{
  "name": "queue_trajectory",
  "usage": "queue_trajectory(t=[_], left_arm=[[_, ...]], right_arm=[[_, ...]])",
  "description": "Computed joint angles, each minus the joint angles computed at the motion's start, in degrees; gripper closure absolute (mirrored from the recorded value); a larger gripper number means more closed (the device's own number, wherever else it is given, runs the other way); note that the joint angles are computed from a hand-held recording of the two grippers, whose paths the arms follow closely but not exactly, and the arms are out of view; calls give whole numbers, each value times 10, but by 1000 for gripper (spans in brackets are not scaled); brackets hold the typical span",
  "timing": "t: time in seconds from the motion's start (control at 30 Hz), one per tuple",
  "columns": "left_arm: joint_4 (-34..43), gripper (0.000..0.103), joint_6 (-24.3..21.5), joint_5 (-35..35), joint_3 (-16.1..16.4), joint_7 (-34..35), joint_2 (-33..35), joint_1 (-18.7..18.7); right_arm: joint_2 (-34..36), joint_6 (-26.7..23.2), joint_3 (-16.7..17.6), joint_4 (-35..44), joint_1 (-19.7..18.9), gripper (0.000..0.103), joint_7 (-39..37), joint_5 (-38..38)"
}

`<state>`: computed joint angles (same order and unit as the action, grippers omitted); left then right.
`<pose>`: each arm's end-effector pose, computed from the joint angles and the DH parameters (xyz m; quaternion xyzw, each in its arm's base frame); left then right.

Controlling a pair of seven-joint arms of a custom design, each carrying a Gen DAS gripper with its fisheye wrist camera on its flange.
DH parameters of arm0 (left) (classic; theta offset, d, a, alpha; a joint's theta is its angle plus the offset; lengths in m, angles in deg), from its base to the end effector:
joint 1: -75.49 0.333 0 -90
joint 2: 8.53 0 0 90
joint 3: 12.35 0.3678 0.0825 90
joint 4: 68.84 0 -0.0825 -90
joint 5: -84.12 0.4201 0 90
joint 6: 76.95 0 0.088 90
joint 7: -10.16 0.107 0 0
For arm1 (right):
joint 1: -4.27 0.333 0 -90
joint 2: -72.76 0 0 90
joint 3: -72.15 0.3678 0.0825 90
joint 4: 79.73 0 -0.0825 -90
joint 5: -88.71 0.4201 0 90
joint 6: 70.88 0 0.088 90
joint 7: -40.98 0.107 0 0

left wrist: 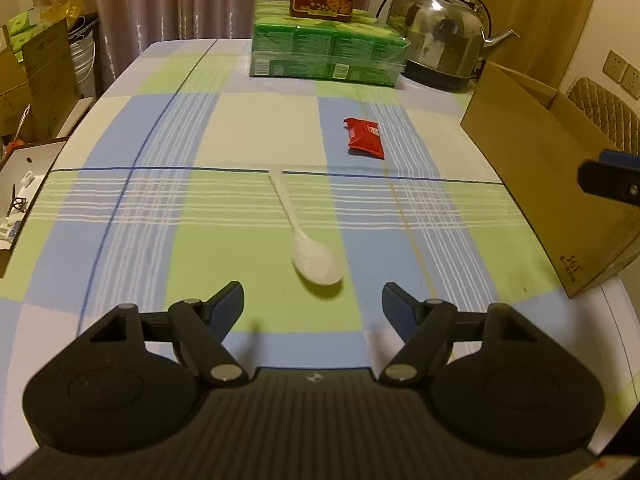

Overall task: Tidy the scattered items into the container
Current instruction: 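Move both empty tools back over the spoon and red candy, then grasp the white plastic spoon by its bowl with the left tool, then reach the right tool to the red candy packet and grasp it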

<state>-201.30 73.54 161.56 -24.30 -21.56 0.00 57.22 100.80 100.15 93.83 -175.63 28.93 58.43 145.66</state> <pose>0.4679 -0.2989 0.3097 -0.7900 0.5042 -0.2384 0.2547 0.5985 0.4713 0.4286 -0.8523 0.2390 -0.1120 0.4516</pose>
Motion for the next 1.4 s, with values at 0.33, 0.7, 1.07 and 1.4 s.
queue_trajectory(t=[0.33, 0.7, 1.07, 1.4], left_arm=[[59, 34, -23, -6, 15, 28, 74, -12], [71, 49, -15, 6, 34, 23, 90, -14], [63, 77, 6, -1, 38, 44, 85, 1], [45, 75, 23, -13, 39, 34, 71, 12]], right_arm=[[79, -52, -64, 97, 64, 17, 125, -124], [153, -63, -88, 187, 88, 17, 236, -215], [197, -87, -115, 243, 109, 38, 321, -283], [219, -92, -113, 268, 112, 39, 344, -306]])
